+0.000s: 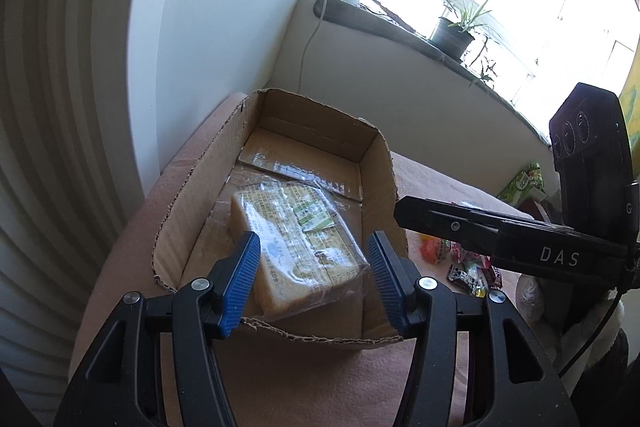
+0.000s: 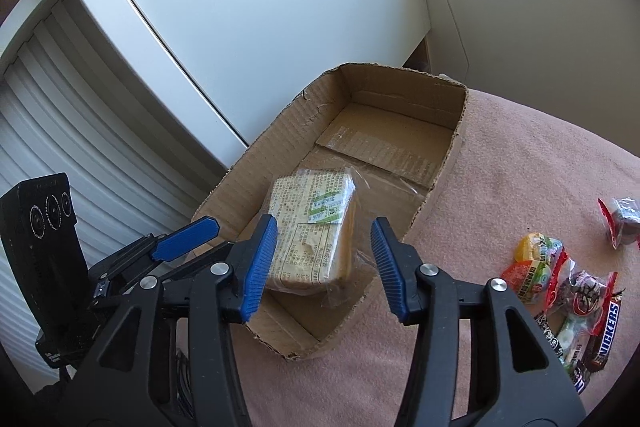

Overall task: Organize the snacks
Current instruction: 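Carry the bread loaf with the right tool into the cardboard box and release, then grasp the blue-wrapped chocolate bar with the right tool while the left tool grasps the yellow packet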

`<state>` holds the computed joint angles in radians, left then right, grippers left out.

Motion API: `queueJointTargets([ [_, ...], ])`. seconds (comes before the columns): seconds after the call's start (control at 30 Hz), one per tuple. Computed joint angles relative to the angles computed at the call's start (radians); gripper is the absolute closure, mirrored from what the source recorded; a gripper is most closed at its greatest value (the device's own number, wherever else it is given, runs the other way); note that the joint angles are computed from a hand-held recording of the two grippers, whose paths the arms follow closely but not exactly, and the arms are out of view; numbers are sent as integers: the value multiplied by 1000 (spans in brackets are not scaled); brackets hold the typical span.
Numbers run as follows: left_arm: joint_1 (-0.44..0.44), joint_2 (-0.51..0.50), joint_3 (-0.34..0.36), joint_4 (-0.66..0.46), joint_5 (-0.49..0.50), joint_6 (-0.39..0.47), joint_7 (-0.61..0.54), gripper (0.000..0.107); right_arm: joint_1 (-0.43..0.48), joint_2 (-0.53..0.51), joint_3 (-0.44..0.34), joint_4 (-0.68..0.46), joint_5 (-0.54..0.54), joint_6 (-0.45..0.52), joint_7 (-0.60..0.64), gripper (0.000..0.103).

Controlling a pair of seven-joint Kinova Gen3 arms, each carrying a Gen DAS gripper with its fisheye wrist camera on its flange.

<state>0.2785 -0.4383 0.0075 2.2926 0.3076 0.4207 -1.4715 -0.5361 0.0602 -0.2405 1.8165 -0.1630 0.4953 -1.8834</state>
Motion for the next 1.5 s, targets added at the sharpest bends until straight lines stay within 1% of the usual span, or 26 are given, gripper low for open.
queueJointTargets([
  [0.07, -9, -7, 35, -4, -9, -2, 17, 53, 7, -36, 6, 36, 10, -8, -10, 52],
  [0.17, -12, -23, 80, -5, -20, -11, 48, 53, 21, -104, 7, 93, 64, -9, -56, 50],
  [0.23, -12, -35, 107, -3, -26, -19, 74, 53, 41, -156, -2, 135, 122, -14, -111, 38],
  [0.37, 0, -46, 151, 1, -39, -31, 121, 53, 106, -263, -30, 212, 206, 2, -184, 37],
  [0.5, 24, -42, 190, -2, -50, -36, 161, 53, 208, -363, -93, 282, 302, 27, -273, 37],
  [0.57, 51, -30, 197, -2, -49, -47, 170, 53, 239, -412, -94, 314, 319, 52, -282, 37],
  [0.63, 75, -10, 210, -6, -51, -62, 177, 53, 274, -437, -109, 345, 333, 63, -295, 37],
  [0.67, 82, 3, 220, -8, -54, -72, 182, 53, 280, -448, -103, 358, 331, 71, -290, 37],
  [0.8, 135, 83, 240, -29, -53, -108, 194, 53, 299, -464, -77, 401, 319, 86, -267, 37],
  [0.9, 192, 147, 231, -46, -50, -134, 175, 53, 262, -477, -6, 435, 256, 77, -209, 37],
  [0.97, 188, 187, 260, -67, -74, -132, 184, 56, 247, -477, 22, 447, 210, 78, -181, 37],
  [1.0, 191, 206, 268, -77, -84, -131, 184, 62, 237, -472, 33, 454, 183, 71, -169, 37],
  [1.03, 203, 227, 266, -86, -86, -130, 176, 67, 222, -462, 50, 460, 152, 63, -155, 37],
  [1.07, 224, 246, 251, -95, -80, -127, 155, 69, 213, -453, 58, 466, 124, 54, -146, 38],
  [1.13, 252, 277, 229, -113, -68, -112, 110, 73, 194, -421, 78, 475, 71, 30, -128, 48],
  [1.17, 260, 290, 223, -123, -61, -103, 88, 73, 189, -404, 85, 477, 50, 22, -121, 50],
  [1.23, 268, 309, 217, -138, -47, -84, 42, 73, 182, -374, 91, 485, 12, -3, -113, 52],
  [1.3, 258, 323, 234, -150, -63, -69, 29, 73, 190, -342, 77, 486, -1, -18, -123, 53],
  [1.33, 253, 331, 242, -156, -72, -64, 25, 74, 198, -327, 63, 484, 2, -21, -138, 56],
  [1.43, 252, 346, 247, -168, -66, -52, -4, 75, 199, -296, 39, 479, 17, -29, -160, 57],
  [1.5, 253, 354, 245, -173, -55, -43, -28, 75, 217, -287, -7, 469, 70, -21, -208, 58],
])
